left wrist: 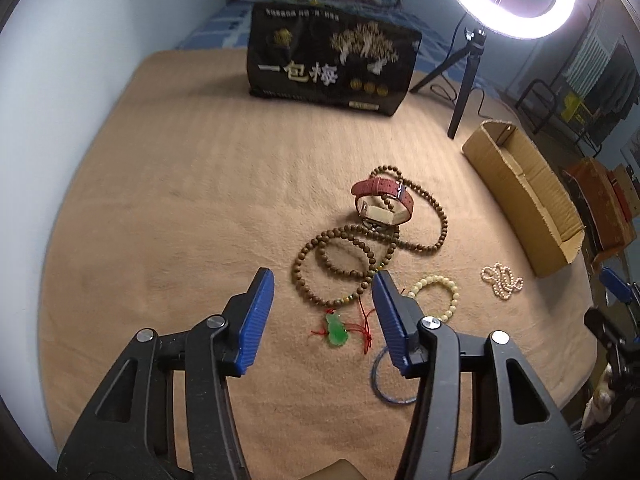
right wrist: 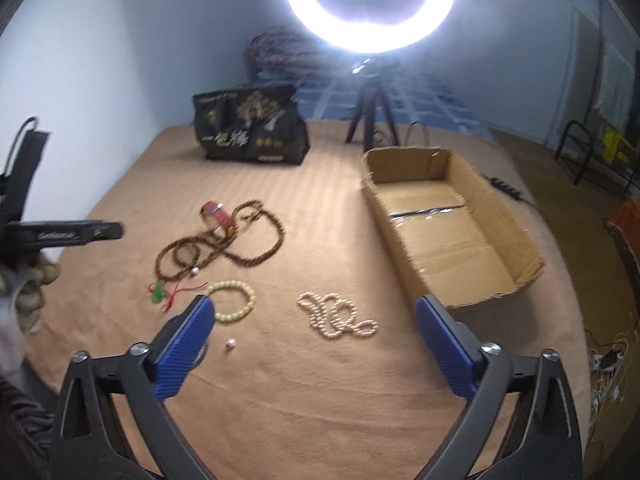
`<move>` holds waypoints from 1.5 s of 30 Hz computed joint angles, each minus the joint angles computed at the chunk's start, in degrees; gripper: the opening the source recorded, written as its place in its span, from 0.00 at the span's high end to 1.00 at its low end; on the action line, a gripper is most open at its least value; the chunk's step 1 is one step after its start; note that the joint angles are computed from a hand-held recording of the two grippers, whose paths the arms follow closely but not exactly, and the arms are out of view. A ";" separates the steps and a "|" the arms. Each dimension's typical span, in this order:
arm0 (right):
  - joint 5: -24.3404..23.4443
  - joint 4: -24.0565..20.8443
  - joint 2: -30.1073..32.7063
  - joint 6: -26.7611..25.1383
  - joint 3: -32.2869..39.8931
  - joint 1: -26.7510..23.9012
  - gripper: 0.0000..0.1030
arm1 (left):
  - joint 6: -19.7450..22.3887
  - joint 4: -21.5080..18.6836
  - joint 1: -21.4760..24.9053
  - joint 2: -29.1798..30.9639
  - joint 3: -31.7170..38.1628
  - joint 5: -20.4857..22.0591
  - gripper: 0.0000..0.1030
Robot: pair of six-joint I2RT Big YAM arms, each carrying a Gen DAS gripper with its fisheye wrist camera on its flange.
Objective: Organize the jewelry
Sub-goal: 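Reach the left tool to the brown bead mala while the right tool reaches the yellow bracelet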
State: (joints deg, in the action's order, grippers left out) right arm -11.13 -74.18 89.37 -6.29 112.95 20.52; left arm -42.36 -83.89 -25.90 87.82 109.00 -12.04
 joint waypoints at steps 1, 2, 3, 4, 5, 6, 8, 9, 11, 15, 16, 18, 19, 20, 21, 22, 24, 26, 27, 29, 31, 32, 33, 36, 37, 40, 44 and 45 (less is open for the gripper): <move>-0.65 -0.46 0.35 -0.23 0.18 0.10 0.08 | 0.25 0.29 0.39 0.31 -0.22 0.69 0.52; -1.20 -0.86 0.87 -0.43 0.48 0.26 0.11 | 0.57 0.71 0.87 0.48 -0.58 1.65 0.54; -1.49 -1.27 1.38 -0.65 0.81 0.44 0.13 | 0.90 1.09 1.33 0.63 -0.89 2.42 0.54; -1.86 -1.96 2.06 -1.15 1.28 0.66 0.16 | 1.22 1.51 1.84 0.89 -1.21 3.14 0.54; -2.18 -2.71 2.86 -1.67 1.86 0.91 0.19 | 1.49 1.95 2.41 1.16 -1.59 4.05 0.54; -2.49 -3.38 3.58 -2.13 2.42 1.10 0.21 | 1.56 2.24 2.74 1.39 -1.77 4.74 0.55; -3.29 -4.93 4.92 -3.09 3.55 1.37 0.26 | 1.81 3.22 3.90 1.91 -2.59 7.19 0.58; -3.69 -5.59 5.54 -3.73 4.00 1.50 0.27 | 1.80 3.57 4.27 2.20 -2.76 8.06 0.59; -3.80 -6.30 6.53 -4.68 4.59 1.89 0.31 | 2.02 4.17 4.86 3.01 -2.69 9.03 0.59; -4.94 -8.30 8.87 -5.06 6.17 2.10 0.41 | 4.12 4.27 5.14 5.17 -1.24 9.21 0.59; -5.30 -8.77 9.49 -4.86 6.63 2.10 0.41 | 4.95 4.00 5.08 5.88 -0.72 8.83 0.59; -5.59 -9.31 10.46 -4.03 7.24 2.13 0.41 | 5.91 3.89 5.24 6.94 -0.21 9.22 0.64; -5.77 -9.54 10.84 -3.78 7.54 2.16 0.41 | 6.25 3.79 5.28 7.38 -0.03 9.29 0.64; -6.22 -9.90 11.28 -3.63 7.90 2.13 0.42 | 6.78 3.54 5.27 7.91 0.29 9.11 0.64; -6.49 -10.16 11.67 -3.60 8.22 2.19 0.42 | 7.26 3.38 5.15 8.35 0.45 8.64 0.64; -6.52 -10.35 11.91 -3.67 8.45 2.32 0.43 | 7.66 3.18 5.08 8.74 0.70 8.23 0.64; -6.31 -10.51 12.35 -4.20 8.69 2.73 0.44 | 8.14 2.96 5.18 9.36 1.04 8.07 0.65; -6.04 -10.44 12.82 -4.49 8.74 3.22 0.45 | 8.67 2.81 5.32 9.83 1.11 7.87 0.70; -6.00 -10.60 13.17 -4.58 8.95 3.48 0.46 | 8.93 2.66 5.32 10.02 1.09 7.61 0.71; -5.93 -10.88 13.84 -4.86 9.29 3.93 0.50 | 9.40 2.81 5.32 10.13 0.76 7.35 0.72; -5.24 -11.15 14.51 -5.07 9.78 4.45 0.50 | 9.65 3.08 5.16 10.37 0.74 6.92 0.72; -4.81 -11.20 14.84 -5.16 10.01 4.68 0.51 | 9.92 3.15 5.05 10.52 0.87 6.62 0.72; -4.23 -11.36 15.29 -5.29 10.36 4.98 0.51 | 10.19 3.13 4.95 10.72 1.06 6.33 0.73; -3.15 -11.82 16.47 -5.63 11.24 5.56 0.54 | 11.51 3.29 4.68 10.78 0.91 5.09 0.74; -2.91 -11.91 16.79 -5.64 11.42 5.66 0.55 | 11.81 3.42 4.59 10.88 0.95 4.72 0.74; -2.20 -12.67 18.08 -5.75 12.39 6.00 0.57 | 12.25 3.95 4.37 10.98 0.84 4.12 0.76; -1.19 -13.21 19.33 -6.24 13.28 6.49 0.58 | 12.87 4.48 4.28 10.62 0.29 3.79 0.81; -0.83 -13.24 19.61 -6.38 13.55 6.68 0.58 | 12.74 4.53 4.17 10.89 0.54 3.72 0.83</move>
State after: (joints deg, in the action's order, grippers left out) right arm -11.96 -87.42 108.98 -12.68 126.49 27.20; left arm -29.62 -79.36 -21.72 98.71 109.54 -8.32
